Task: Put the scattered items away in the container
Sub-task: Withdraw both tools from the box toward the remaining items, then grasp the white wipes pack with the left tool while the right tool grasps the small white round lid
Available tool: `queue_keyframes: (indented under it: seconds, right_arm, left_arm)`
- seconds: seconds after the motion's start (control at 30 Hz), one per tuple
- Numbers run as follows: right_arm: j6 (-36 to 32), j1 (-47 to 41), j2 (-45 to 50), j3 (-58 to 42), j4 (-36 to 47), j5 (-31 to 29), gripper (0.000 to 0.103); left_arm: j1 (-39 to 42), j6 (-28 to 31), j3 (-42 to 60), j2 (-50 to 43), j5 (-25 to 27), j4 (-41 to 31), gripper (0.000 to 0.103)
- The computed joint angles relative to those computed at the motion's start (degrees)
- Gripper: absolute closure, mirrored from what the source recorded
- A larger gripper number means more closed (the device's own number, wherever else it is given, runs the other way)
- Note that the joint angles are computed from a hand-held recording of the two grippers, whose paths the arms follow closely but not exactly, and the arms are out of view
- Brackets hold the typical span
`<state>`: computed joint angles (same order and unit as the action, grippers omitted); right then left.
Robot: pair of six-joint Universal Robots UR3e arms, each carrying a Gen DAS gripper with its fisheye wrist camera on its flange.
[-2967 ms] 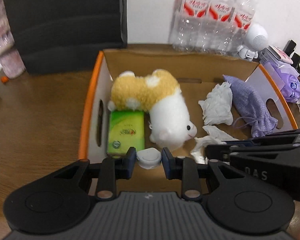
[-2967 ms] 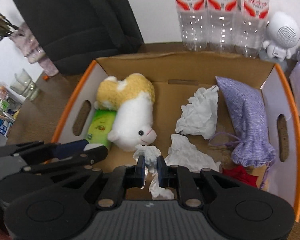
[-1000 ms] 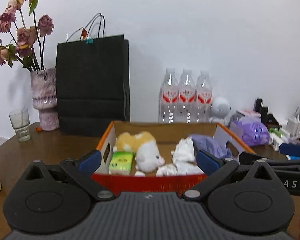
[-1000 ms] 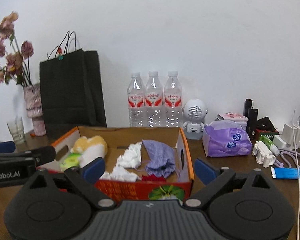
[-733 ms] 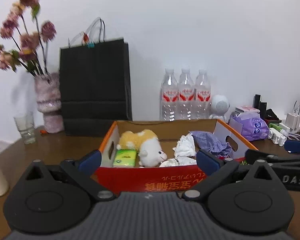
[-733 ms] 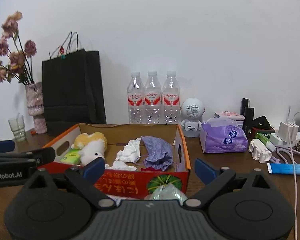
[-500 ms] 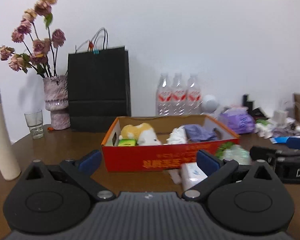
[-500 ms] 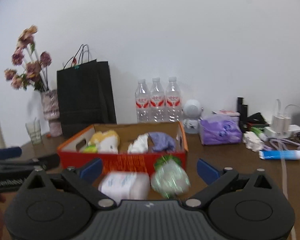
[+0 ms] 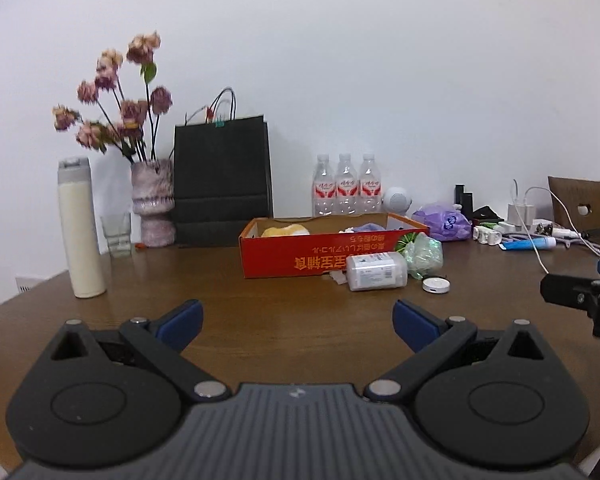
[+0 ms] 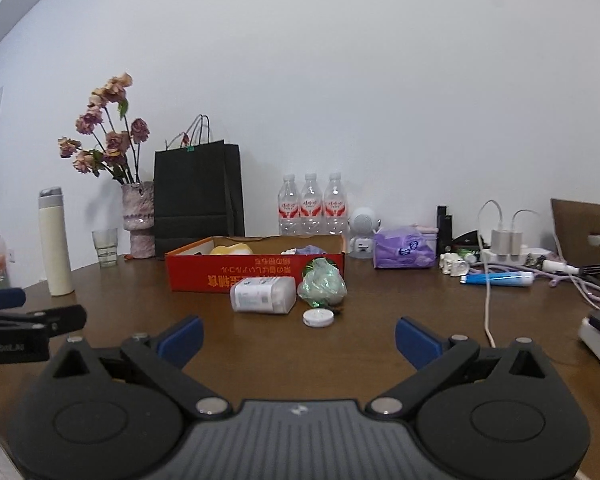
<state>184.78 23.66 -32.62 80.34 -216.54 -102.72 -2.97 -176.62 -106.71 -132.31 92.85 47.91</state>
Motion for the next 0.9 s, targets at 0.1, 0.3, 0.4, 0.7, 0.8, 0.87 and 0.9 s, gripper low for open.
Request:
queue_keyframes:
  seconds: [0.1, 0.3, 0.4, 0.7, 0.8, 0.87, 0.9]
  right_arm:
    - [0.1, 1.8, 0.1, 2.9, -3.0, -1.7, 0.0]
    - [0.9, 3.2, -0.6, 5.6, -5.7, -1.4, 0.0]
    - [1.9, 3.0, -0.1, 6.4, -8.0, -0.6, 0.0]
    - [2.5, 2.9, 0.9, 2.9, -4.6, -2.1, 0.0]
    - [2.1, 2.8, 1.4, 1.5, -2.7, -2.0, 0.0]
    - [2.1, 2.4, 1.7, 0.0, -0.7, -2.0, 0.0]
    - [2.3, 2.2, 1.9, -1.2, 0.7, -2.1, 0.0]
  left_arm:
    - [-1.0, -0.9, -3.2, -0.1, -0.2, 4.6, 0.0]
    - [-3.1, -1.8, -7.5, -0.1, 1.6, 9.3, 0.0]
    - [-3.0, -2.4, -7.8, 0.5, 1.1, 8.2, 0.0]
    - [-2.5, -2.6, -6.8, -0.4, 0.8, 5.7, 0.0]
    - [-2.3, -2.0, -4.7, -0.6, 0.6, 2.9, 0.0]
    - [-2.1, -1.9, -1.9, -0.6, -0.1, 0.2, 0.0]
    - [-1.8, -1.9, 0.4, -0.4, -1.0, -2.3, 0.0]
